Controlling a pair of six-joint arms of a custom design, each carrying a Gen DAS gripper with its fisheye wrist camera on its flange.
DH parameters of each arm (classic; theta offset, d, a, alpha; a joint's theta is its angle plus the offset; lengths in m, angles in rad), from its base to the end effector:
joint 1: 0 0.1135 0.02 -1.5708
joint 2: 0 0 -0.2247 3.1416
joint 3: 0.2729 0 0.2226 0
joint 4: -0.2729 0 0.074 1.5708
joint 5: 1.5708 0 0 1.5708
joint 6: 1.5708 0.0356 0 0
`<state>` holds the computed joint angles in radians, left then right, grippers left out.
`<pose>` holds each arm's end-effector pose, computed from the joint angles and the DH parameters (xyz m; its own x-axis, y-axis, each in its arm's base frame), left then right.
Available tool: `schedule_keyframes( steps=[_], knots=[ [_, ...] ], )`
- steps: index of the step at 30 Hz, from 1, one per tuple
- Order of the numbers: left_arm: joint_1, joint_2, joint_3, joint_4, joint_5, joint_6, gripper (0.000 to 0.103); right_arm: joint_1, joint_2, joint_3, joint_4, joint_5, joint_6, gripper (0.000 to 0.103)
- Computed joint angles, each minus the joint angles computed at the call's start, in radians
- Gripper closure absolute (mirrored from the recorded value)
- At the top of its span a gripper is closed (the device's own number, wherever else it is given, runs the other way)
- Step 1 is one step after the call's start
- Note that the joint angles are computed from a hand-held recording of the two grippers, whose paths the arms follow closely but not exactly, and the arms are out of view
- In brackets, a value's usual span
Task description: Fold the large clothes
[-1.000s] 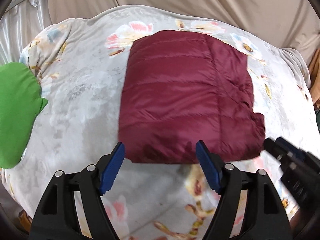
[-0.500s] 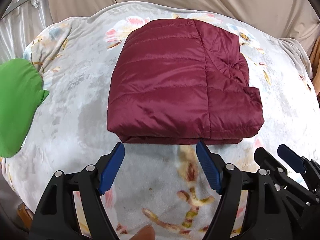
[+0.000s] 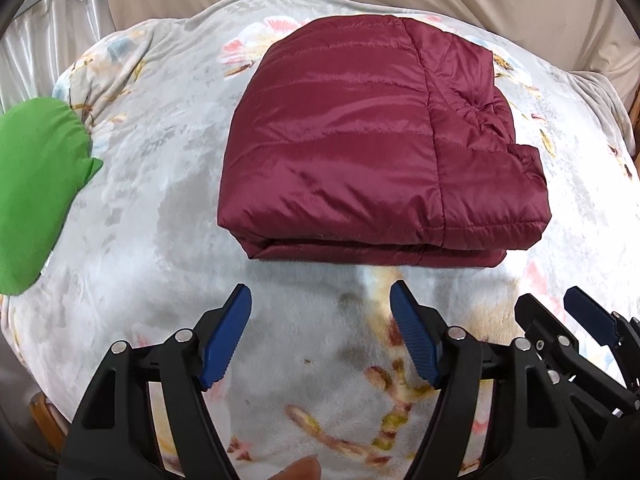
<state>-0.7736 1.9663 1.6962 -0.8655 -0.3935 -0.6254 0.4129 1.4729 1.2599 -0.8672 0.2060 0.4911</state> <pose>0.2773 -0.2517 0.2246 -0.8360 0.0608 -0.5453 0.0497 0.9982 0.0351 0.2516 0.1023 0.2544 -0.8560 0.1290 -0.5006 0.1125 0.9916 0.0631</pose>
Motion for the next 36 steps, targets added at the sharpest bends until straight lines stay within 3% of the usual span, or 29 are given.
schedule_keyframes(
  steps=[15,23,36],
  knots=[
    [0.031,0.02,-0.031,0.026,0.065,-0.036,0.033,-0.003,0.03,-0.004,0.008,-0.014,-0.011,0.052],
    [0.016,0.03,-0.041,0.026,0.013,-0.038,0.028,-0.002,0.045,-0.015,0.014,-0.014,-0.017,0.052],
    [0.013,0.049,-0.013,0.009,0.005,-0.021,0.031,0.002,0.048,-0.019,0.019,0.0,-0.016,0.052]
  ],
)
